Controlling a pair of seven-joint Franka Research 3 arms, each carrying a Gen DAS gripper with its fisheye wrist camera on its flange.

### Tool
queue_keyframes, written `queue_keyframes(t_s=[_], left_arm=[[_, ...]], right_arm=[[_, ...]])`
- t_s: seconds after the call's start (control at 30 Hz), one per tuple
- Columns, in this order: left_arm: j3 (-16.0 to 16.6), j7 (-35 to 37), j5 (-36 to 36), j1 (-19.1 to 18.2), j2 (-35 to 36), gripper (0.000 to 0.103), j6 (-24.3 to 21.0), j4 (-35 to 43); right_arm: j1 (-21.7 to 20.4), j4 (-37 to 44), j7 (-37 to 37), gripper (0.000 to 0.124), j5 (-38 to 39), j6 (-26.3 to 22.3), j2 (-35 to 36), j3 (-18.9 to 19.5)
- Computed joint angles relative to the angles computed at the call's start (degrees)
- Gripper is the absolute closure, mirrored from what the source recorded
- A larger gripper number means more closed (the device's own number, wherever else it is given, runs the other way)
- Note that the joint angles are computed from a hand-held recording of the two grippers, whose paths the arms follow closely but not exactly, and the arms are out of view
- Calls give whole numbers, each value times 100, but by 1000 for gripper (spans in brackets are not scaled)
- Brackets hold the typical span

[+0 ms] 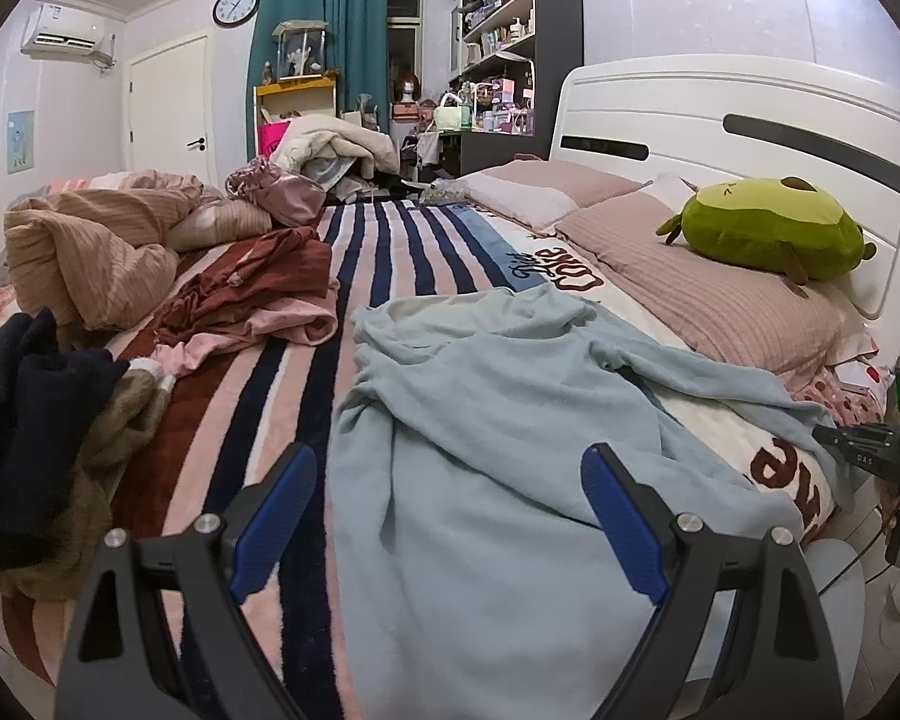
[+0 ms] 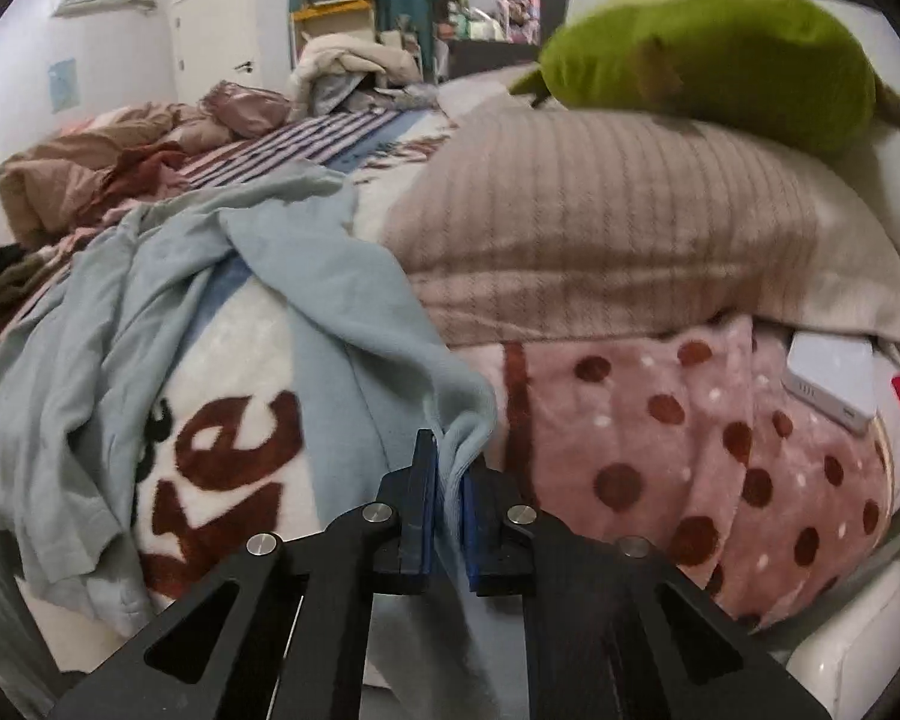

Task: Fold small clothes

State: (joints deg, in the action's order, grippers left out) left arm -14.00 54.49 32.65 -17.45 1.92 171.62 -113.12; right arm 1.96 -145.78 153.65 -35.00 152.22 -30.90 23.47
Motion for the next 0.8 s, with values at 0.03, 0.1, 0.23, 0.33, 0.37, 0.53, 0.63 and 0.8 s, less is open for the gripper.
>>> queue_keyframes(t_s=[0.03,0.1,0.23,0.33,0.37,0.53,0.63,0.8], left_arm=[[4,-8,8,3,-4,15,11,-5],[10,-23,9,12,-27,15,52,-30],[15,-109,6,39,-67,14,149,-98],[11,-104,9,50,-72,13,159,-107],[7,-90,-6,52,-68,13,158,-104],[2,-8,-91,66,-83,13,181,-133],[-5,70,-172,72,-93,13,208,-157],[-19,222,-314,68,-82,13,253,-170]], right_arm=[[-60,80,39,122,-83,-175,0,112],[-236,279,254,122,-446,-542,-52,351],[-337,711,419,122,-1253,-1481,-129,683],[-225,1021,258,122,-1708,-1976,79,861],[-112,1043,214,122,-1694,-2012,121,808],[727,906,61,122,-1152,-1256,479,192],[1027,784,108,120,-919,-884,665,-39],[1123,630,384,115,-693,-459,756,-180]])
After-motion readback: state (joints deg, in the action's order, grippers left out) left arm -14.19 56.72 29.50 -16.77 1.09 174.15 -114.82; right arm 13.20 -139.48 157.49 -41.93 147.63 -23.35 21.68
